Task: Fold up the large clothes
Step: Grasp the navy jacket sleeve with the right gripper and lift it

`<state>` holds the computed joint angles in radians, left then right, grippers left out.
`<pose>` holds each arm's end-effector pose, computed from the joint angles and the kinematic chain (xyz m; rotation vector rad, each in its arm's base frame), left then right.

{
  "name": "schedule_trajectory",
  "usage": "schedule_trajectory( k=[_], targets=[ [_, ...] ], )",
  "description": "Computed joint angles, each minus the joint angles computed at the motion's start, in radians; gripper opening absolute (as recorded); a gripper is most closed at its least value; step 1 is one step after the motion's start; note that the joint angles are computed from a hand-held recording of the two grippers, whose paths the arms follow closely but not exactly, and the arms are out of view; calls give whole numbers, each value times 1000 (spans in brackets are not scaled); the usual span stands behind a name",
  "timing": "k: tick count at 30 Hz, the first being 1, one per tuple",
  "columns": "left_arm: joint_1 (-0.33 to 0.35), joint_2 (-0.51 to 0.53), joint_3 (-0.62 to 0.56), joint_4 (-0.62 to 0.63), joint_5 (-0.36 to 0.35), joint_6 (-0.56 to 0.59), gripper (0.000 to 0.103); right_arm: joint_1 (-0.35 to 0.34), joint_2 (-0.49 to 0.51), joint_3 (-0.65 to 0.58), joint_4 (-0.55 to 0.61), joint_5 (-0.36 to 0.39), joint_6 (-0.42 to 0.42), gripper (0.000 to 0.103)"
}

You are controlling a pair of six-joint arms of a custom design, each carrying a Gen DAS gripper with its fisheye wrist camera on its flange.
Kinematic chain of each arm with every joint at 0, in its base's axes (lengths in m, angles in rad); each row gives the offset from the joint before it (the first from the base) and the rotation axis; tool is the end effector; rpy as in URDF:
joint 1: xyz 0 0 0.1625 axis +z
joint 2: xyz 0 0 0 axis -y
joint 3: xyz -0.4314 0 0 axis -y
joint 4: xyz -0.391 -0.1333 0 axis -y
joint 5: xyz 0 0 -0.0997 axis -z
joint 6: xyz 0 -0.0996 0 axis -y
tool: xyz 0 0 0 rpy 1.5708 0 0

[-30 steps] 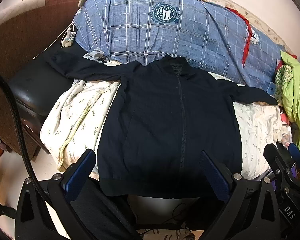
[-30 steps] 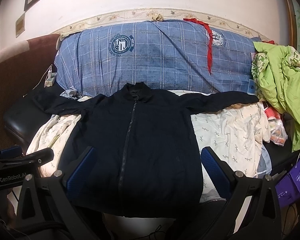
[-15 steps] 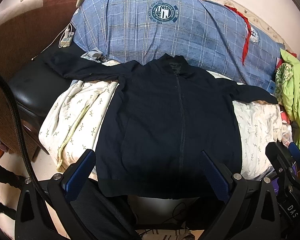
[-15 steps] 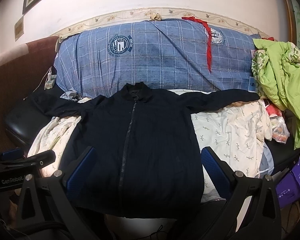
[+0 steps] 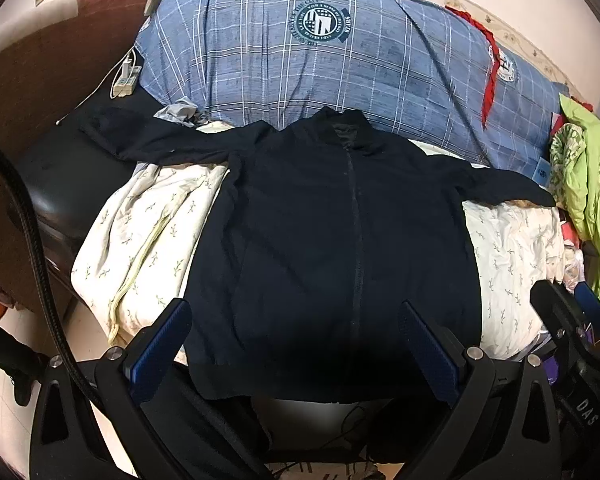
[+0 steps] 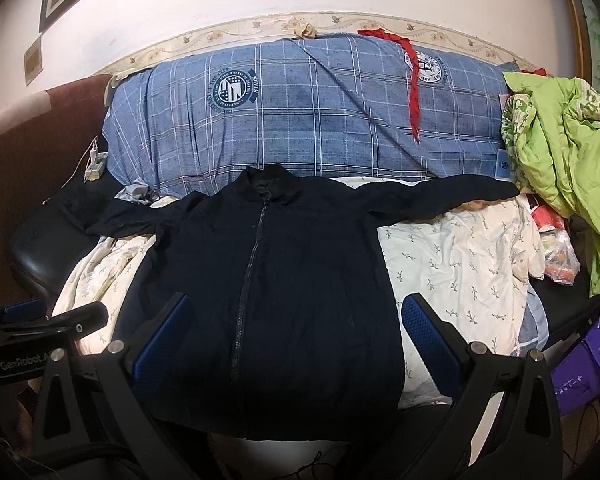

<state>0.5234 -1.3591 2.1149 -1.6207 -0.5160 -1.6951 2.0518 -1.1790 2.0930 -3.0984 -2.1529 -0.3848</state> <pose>-0.2531 -0.4000 0.2140 -0.2370 2.0980 -1.0277 0.3162 -0.4361 0.2409 0.8249 -2.3447 0.8187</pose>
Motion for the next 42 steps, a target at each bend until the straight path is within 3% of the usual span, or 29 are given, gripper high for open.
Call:
schedule_trajectory(
  k=[5,9,13,17,21,25,31,34,35,36,37,38,39,42],
  targets=[
    [33,39,-30,-54,15,78,103,-70,16,-48,-60,76,-49,103],
    [74,84,-62,-134,33,180,103,-185,57,-171,-28,132,-35,103],
    [120,129,-92,-282,60,321,103,-356,146,-374,34,211,62,103],
    [163,209,-136,-528,102,534,103,-464,263,-609,109,240,178,103],
    [200,320,-199,-820,132,793,103,-510,351,-799,191,284,228,103],
    [255,431,-320,-951,101,955,103,-541,433,-979,275,312,252,103],
    [313,517,-427,-999,61,1040,103,-598,527,-1187,446,361,369,100],
    [330,534,-449,-997,41,1040,103,-611,539,-1198,428,384,381,100],
    [334,535,-452,-992,37,1031,103,-615,535,-1184,399,408,379,92],
    [339,535,-453,-994,31,1027,103,-625,521,-1154,358,459,368,78],
    [343,534,-452,-1004,27,1028,103,-636,503,-1125,343,549,364,34],
    [347,532,-449,-1013,26,1028,103,-638,496,-1121,363,598,365,22],
    [349,531,-449,-1012,25,1024,103,-638,497,-1123,370,605,347,22],
    [357,518,-440,-999,23,1008,103,-618,553,-1234,467,517,316,24]
  ],
)
